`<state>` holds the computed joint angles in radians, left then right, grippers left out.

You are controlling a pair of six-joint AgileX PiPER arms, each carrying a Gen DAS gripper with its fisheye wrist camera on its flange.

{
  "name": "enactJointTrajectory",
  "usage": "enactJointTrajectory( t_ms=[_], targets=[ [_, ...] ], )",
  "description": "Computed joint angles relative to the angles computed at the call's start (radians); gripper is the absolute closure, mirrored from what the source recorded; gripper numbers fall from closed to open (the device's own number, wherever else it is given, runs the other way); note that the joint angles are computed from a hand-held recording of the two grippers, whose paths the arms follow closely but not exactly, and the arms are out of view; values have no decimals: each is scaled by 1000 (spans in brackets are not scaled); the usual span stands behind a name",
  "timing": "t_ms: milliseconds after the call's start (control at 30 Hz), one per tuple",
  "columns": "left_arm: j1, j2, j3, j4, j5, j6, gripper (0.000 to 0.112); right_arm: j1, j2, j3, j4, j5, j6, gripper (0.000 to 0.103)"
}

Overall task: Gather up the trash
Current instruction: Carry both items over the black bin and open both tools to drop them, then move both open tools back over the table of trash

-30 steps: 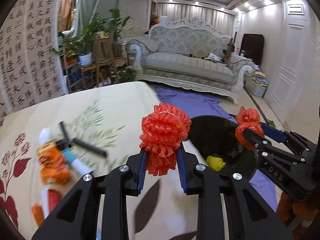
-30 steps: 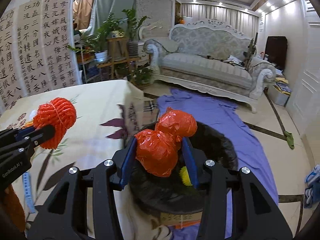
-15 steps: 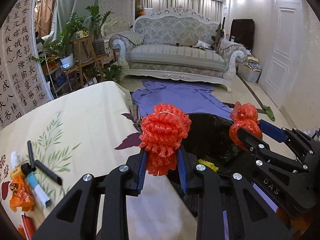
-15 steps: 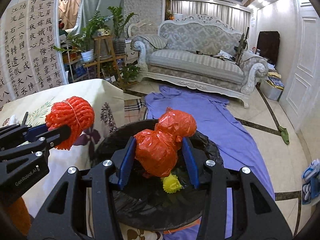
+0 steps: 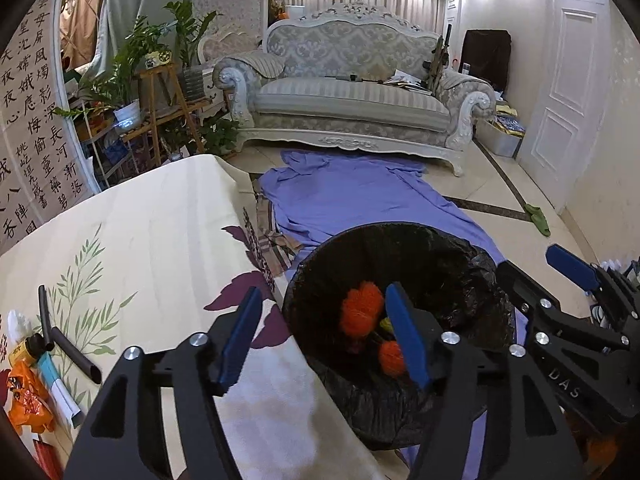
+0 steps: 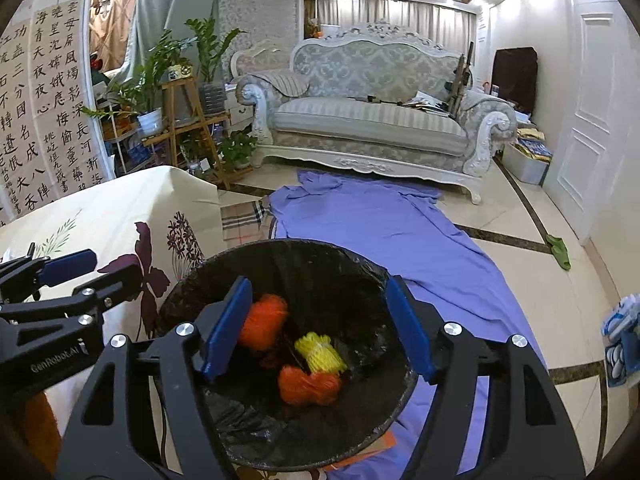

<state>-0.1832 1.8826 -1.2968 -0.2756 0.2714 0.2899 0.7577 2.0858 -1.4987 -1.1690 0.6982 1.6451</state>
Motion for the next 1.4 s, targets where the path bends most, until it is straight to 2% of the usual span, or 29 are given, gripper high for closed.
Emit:
enactJointTrajectory(
  t_ms=[100,300,733,900,1167,1400],
  targets=[
    [0,-14,6,25,-2,-40,43,15,-8,10,-9,17,21,27],
    [27,-93,77,43,-6,-57,40,40,-37,39,-6,6,54,26],
    [137,-262,227,-51,-8,57,39,177,-1,-99,61,63,-39,25],
    [216,-329,291,-138,-2,171,39,220,34,-170,98,70,-96,26],
    [412,-435,415,-401,26,494,39,302,120,-330,185,79,-236,26],
    [558,-478,488,-508,53,649,39,366,220,-500,287,94,-382,26]
  ],
)
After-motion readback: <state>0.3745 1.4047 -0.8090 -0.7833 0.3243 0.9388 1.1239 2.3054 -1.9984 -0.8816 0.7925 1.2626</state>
